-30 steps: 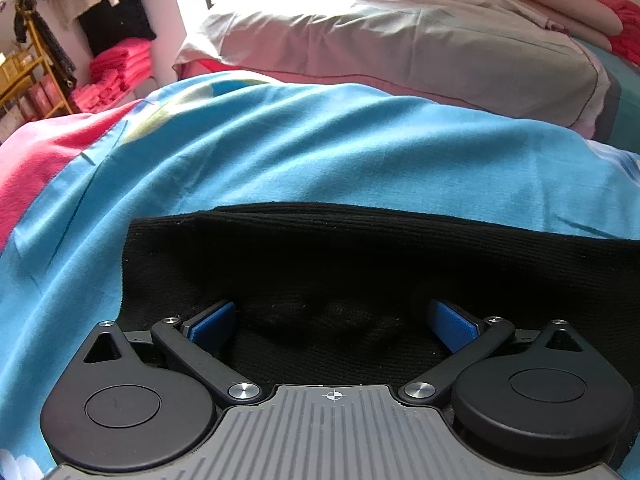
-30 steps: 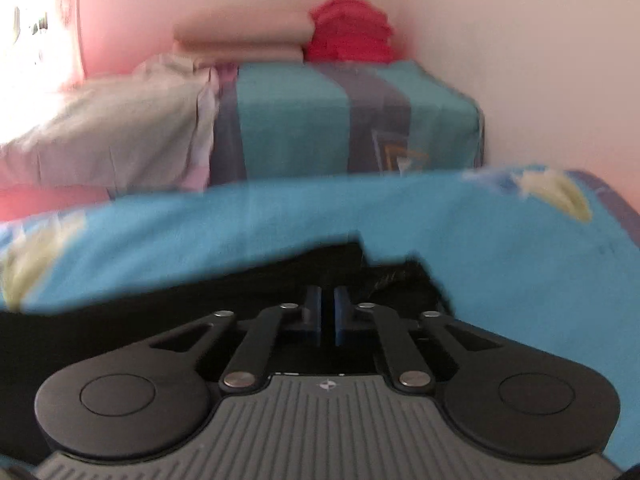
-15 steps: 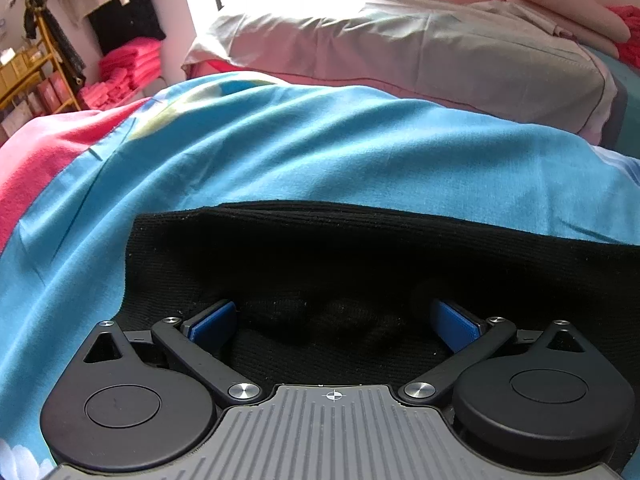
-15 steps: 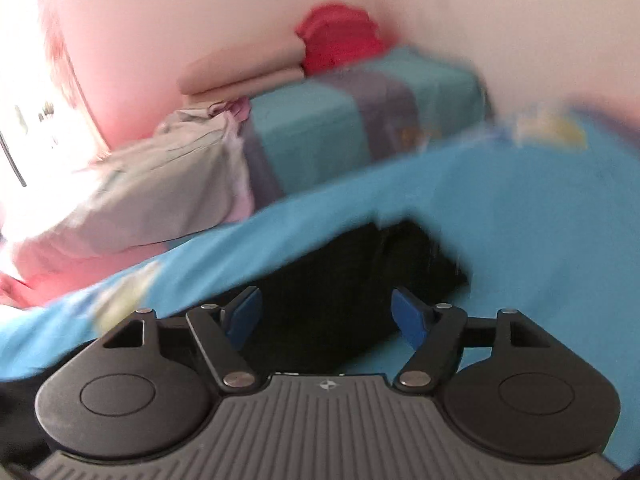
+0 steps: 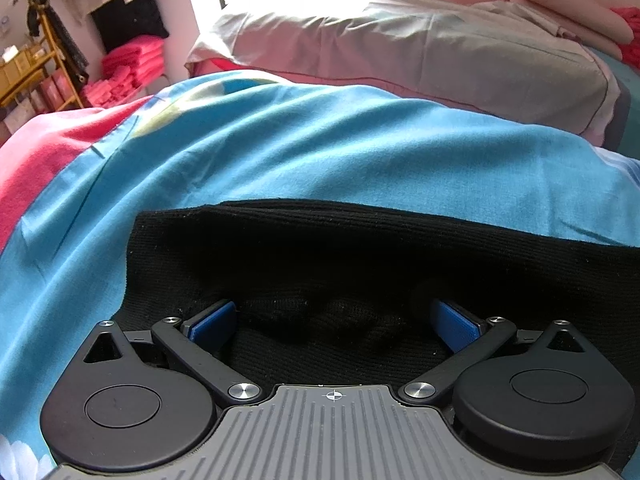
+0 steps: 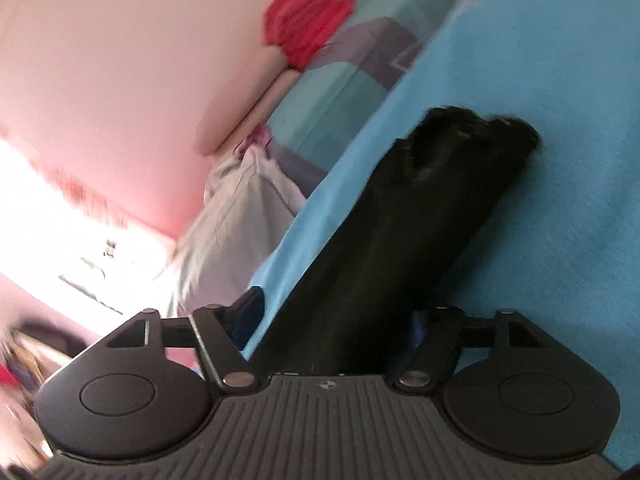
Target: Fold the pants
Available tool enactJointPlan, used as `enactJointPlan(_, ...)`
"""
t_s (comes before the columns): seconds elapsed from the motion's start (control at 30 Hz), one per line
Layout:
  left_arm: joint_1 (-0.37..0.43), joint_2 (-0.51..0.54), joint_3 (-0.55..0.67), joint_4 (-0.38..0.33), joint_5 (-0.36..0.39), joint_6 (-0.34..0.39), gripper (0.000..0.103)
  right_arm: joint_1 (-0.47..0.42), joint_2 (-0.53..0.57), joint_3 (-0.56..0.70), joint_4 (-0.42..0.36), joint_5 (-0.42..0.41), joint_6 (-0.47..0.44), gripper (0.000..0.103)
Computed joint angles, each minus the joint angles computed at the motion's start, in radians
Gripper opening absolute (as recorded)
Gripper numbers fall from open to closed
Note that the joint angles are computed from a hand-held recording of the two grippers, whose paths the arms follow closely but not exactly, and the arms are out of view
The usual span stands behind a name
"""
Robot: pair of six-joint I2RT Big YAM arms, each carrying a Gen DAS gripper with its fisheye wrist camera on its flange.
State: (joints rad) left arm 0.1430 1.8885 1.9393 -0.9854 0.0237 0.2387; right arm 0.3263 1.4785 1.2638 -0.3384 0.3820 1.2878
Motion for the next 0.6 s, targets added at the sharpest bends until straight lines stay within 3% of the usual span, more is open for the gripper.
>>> enactJointPlan(0.07,0.000,0.001,0.003,-0.004,-0.001,0.000,0.103,0.007,-0.004,-0.013,0.017,-0.013,0.011,0.065)
enactJointPlan(0.13,-0.001,0.003,0.007,-0.008,-0.002,0.000,0.103,0.008,0.010,0.009,-0.015,-0.043,-0.078,0.060)
enactJointPlan(0.2,-0.002,0.004,0.009,-0.011,-0.005,-0.001,0.103,-0.012,0.029,0.036,-0.053,-0.063,-0.087,0.029)
enactJointPlan(0.23,-0.002,0.005,0.010,-0.011,-0.007,-0.002,0.103,-0.026,0.049,0.077,-0.123,-0.086,-0.064,0.018)
enactJointPlan(0.3,-0.003,0.003,0.009,-0.012,-0.011,-0.001,0.103,-0.044,0.072,0.156,-0.238,-0.137,-0.096,0.017)
enactJointPlan(0.33,-0.004,0.004,0.011,-0.015,-0.014,-0.001,0.103,-0.046,0.082,0.203,-0.293,-0.116,-0.181,0.016)
enactJointPlan(0.37,-0.005,0.005,0.014,-0.019,-0.015,-0.001,0.103,-0.041,0.065,0.212,-0.298,-0.067,-0.255,0.015)
enactJointPlan(0.4,-0.005,0.006,0.015,-0.020,-0.013,-0.001,0.103,-0.047,0.043,0.198,-0.295,-0.023,-0.271,0.015)
enactJointPlan(0.47,-0.007,0.008,0.017,-0.032,0.015,0.002,0.103,-0.084,0.049,0.179,-0.352,-0.061,-0.170,0.015)
enactJointPlan(0.5,-0.013,0.001,0.005,-0.023,0.011,0.010,0.103,-0.088,0.049,0.160,-0.329,-0.070,-0.183,0.015)
enactJointPlan(0.6,-0.022,-0.015,-0.028,0.011,-0.015,0.012,0.103,-0.074,0.065,0.201,-0.359,-0.052,-0.232,0.025)
